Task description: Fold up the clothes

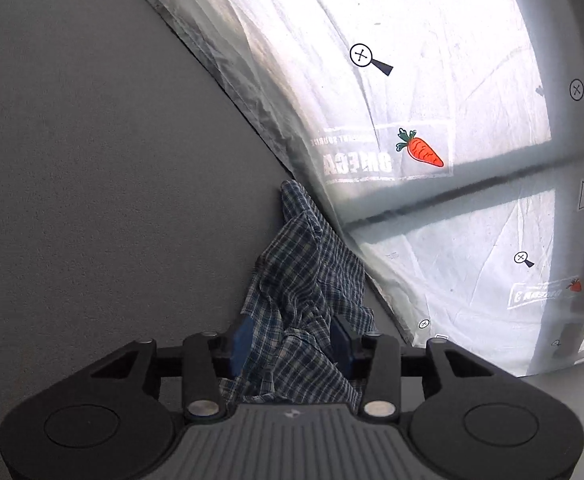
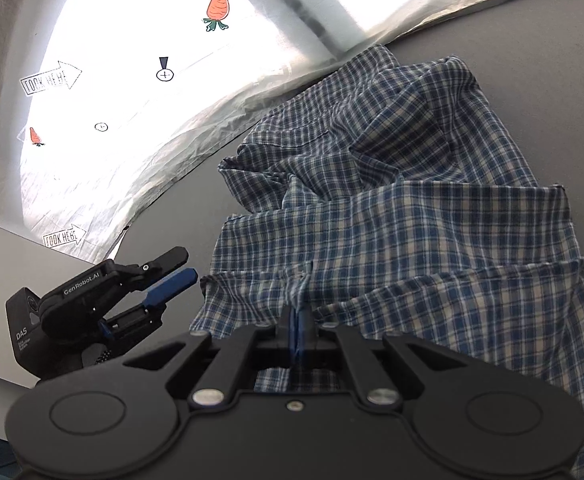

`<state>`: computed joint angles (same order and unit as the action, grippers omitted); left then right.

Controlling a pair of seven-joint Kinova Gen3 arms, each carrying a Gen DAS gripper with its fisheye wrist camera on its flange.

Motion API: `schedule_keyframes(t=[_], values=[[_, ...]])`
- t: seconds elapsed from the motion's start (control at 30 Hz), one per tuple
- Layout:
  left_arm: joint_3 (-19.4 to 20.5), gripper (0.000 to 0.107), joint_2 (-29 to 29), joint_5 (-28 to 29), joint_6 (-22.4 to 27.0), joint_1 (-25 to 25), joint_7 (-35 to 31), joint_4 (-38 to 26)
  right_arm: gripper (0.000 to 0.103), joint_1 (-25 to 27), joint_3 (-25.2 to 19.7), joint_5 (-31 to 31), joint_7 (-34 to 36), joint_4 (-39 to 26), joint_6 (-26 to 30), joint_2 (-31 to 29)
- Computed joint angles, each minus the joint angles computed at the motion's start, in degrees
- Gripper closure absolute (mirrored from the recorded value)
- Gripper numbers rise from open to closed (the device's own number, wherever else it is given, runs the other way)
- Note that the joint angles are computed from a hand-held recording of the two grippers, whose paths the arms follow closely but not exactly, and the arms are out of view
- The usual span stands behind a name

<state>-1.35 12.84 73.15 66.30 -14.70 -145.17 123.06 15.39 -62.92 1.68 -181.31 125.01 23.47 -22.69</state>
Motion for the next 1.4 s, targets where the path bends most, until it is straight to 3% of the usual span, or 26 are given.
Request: schedule_keyframes(t=[0.1, 0.17, 0.37, 0.53, 0.93, 1.1, 1.2, 1.3, 1.4], values=[[-4.57, 0.06, -1.49, -1.87, 1.4, 2.93, 0.3, -1.07, 0.1, -0.1, 0.26, -0.48, -0.33, 0.36, 0.01, -0.63], [-7.05, 0.06, -4.95, -6.26, -2.33, 8.23, 1.87, -1.98, 0.1, 0.12, 0.2, -0.75, -0.45, 0.3, 0.57, -1.36], [-7.8, 0.06, -14.17, -18.0, -13.42, 17.86, 8.96, 1.4, 0.099, 1.3, -1.16, -0.67, 0.92, -2.18, 6.1, -2.0], [-9.85, 0.06, -17.7, -23.48, -13.46, 20.28, 14.59, 4.54, 0.094, 1.02, -0.44, -1.37, 1.12, -3.7, 9.86, -3.78], [-13.28, 0.053, -32.07, -35.04, -6.13, 17.92, 27.61, 8.92, 0.089, -4.02, 5.05, -8.84, 1.9, -6.11, 21.9, -17.17], [-16.44, 0.047, -38.33, -40.15, -4.16, 19.61, 32.76, 12.29, 0.074, -5.59, 7.27, -16.42, 0.45, -5.94, 30.34, -27.76], [-18.56, 0.044, -40.59, -41.07, -1.17, 17.21, 33.19, 14.72, 0.064, -7.44, 8.69, -20.91, -5.61, -4.66, 35.23, -35.7], [-22.61, 0.041, -40.34, -40.14, 2.47, 12.59, 29.63, 17.75, 0.062, -9.43, 10.91, -26.61, -12.6, -3.35, 40.77, -43.66], [-24.0, 0.041, -37.71, -38.04, 3.78, 9.29, 26.18, 19.21, 0.062, -10.15, 12.62, -30.55, -18.66, -2.6, 44.53, -51.32]])
